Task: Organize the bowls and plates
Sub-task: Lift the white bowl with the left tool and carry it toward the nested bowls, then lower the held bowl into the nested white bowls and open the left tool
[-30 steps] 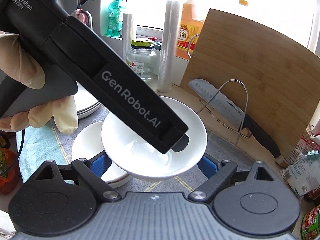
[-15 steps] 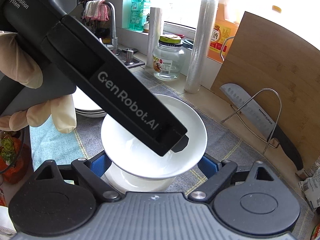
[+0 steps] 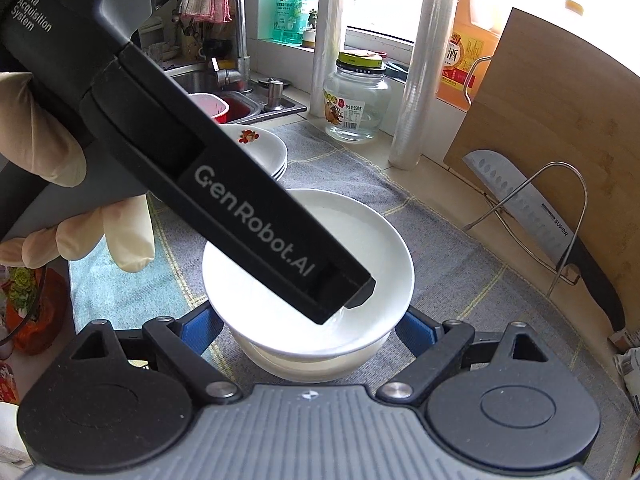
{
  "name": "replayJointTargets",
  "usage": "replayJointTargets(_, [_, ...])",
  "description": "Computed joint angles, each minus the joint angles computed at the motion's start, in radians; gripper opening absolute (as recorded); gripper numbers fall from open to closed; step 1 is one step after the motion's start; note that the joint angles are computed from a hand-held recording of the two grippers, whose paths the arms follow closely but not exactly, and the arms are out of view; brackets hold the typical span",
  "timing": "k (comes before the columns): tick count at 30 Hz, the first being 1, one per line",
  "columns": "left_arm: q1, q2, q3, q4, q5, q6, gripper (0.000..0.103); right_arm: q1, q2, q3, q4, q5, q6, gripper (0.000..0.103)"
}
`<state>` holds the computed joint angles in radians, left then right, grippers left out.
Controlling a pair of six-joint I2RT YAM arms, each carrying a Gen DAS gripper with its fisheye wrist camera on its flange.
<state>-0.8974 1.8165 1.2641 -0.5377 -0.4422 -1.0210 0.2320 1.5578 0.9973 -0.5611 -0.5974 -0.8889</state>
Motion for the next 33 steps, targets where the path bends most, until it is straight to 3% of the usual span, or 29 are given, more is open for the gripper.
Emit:
replayJointTargets(26, [0.016,0.005,-0.044,0.076,0.019,0.045,0.082,-0.001,0.031,-0.012,0.007,0.013,-0.004,0.095])
replayJointTargets(28, [0.008,0.001,-0.047,0.076,-0.011,0.043,0.083,-0.006,0.029,-0.018,0.008,0.007,-0.012,0.103])
replayJointTargets(33, [-0.004,-0.011,-0.039,0.051,-0.071,0.053,0.084,-0.017,-0.006,-0.036,0.024,-0.021,-0.025,0.103])
